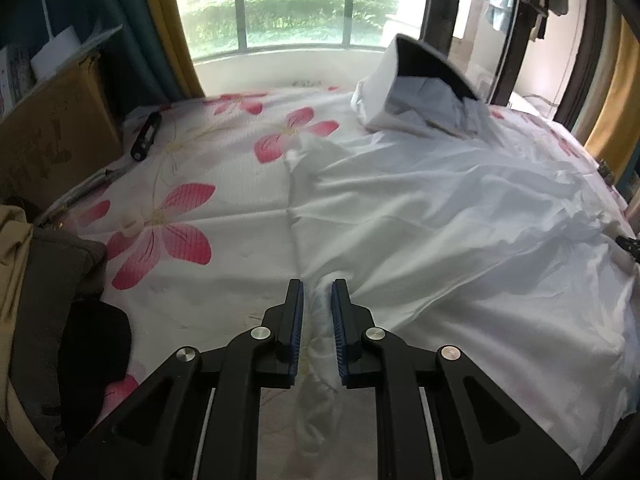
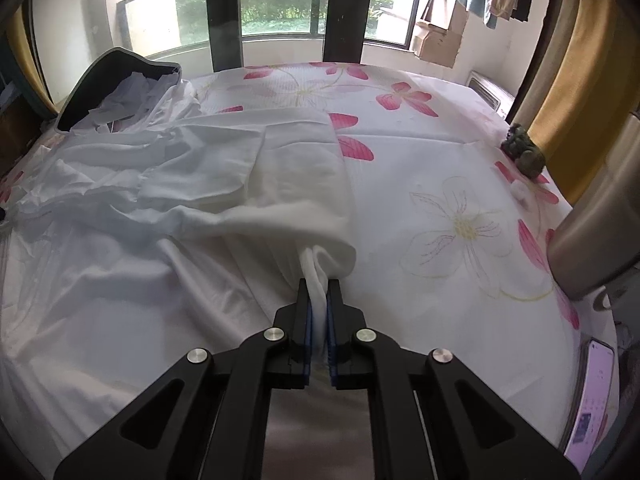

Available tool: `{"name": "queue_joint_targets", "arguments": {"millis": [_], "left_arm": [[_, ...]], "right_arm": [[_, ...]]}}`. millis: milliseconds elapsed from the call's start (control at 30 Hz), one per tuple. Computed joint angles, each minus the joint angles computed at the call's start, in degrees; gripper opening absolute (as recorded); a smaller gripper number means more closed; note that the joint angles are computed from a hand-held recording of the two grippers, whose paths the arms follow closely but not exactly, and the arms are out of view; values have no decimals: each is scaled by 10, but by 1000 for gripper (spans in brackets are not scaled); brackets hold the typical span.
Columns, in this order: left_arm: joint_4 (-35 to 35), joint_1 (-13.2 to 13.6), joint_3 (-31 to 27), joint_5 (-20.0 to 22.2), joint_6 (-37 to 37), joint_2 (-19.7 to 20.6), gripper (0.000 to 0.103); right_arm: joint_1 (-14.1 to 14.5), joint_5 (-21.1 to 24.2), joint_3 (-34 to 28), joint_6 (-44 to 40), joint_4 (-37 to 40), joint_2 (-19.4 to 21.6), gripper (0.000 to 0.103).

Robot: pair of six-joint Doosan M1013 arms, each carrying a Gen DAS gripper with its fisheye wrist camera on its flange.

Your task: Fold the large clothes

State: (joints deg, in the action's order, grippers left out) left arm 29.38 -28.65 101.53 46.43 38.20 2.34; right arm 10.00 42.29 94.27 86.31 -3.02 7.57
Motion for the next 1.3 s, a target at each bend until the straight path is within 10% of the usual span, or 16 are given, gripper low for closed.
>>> {"name": "queue_joint_targets", "arguments": {"millis": [167, 233, 333, 633, 900, 1300], "left_arm": [[32, -7, 1, -27, -47, -14, 17], [41, -9, 4, -53, -71, -22, 34], [41, -13, 2, -78, -92, -26, 54], [98, -43, -15, -101, -150, -23, 58], [193, -69, -40, -35, -195, 1, 69], [46, -11, -74, -99, -83, 40, 69]], "right_arm": [[9, -17, 3, 46, -41, -16, 44], [12, -32, 6, 56, -43, -25, 60], [16, -48, 6, 58, -35, -34, 63], [31, -95, -8, 3, 40, -47, 75], [48, -112, -29, -41, 75, -40, 77], [56, -91, -80, -105, 106, 6, 78]]}}
